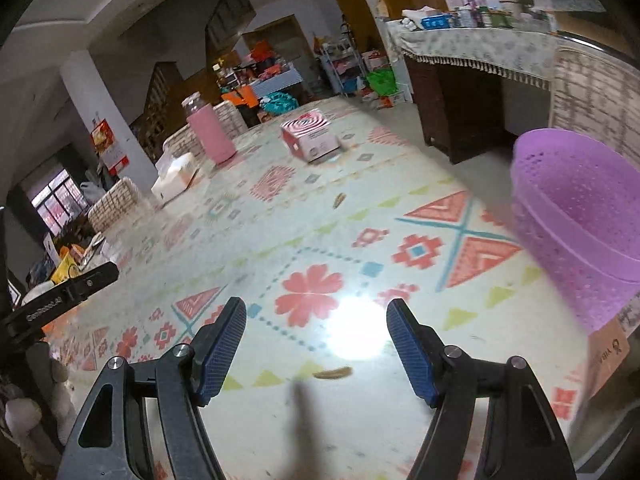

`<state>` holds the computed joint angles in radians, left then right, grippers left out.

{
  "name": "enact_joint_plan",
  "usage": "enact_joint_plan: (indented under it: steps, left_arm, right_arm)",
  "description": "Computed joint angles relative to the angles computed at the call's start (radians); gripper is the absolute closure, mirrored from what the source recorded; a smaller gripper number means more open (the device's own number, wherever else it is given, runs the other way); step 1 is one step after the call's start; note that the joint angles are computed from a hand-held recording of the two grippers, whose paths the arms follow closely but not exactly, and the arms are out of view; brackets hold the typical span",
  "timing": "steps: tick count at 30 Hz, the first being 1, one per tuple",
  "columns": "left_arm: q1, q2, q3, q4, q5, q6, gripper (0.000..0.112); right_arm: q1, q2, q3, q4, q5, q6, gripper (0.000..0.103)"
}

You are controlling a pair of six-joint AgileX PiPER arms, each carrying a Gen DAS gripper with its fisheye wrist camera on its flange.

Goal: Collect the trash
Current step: 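Turn both open tools back toward the table, then grasp the red-and-white spiral box with the right tool and lift it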

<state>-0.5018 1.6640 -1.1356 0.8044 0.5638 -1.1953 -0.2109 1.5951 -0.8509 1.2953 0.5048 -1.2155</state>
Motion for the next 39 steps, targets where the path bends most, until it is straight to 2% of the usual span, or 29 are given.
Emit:
enact_joint_plan:
  steps: [5, 11, 17, 25, 31, 39]
  left_arm:
    - [0.051, -0.011, 0.033, -0.035, -0.037, 0.030, 0.034]
    - [0.096, -0.016, 0.057, -0.071, -0.065, 0.059, 0.034]
    - [0.118, -0.013, 0.067, -0.089, -0.094, 0.070, 0.034]
    - [0.124, -0.009, 0.066, -0.103, -0.103, 0.090, 0.034]
    - [0.105, -0.011, 0.069, -0.069, -0.090, 0.058, 0.034]
    - [0.056, -0.050, 0.097, 0.007, -0.054, -0.029, 0.034]
  right_arm:
    - [0.094, 0.022, -0.040, -0.027, -0.067, 0.050, 0.025]
    - [0.142, 0.044, -0.061, -0.069, -0.092, 0.103, 0.025]
    - [0.108, 0.065, -0.069, -0.047, -0.060, 0.128, 0.024]
    - [0.102, 0.079, -0.085, -0.103, -0.043, 0.188, 0.024]
    - [0.094, 0.095, -0.095, -0.100, -0.026, 0.190, 0.023]
    - [0.080, 0.080, -0.070, -0.024, -0.010, 0.107, 0.022]
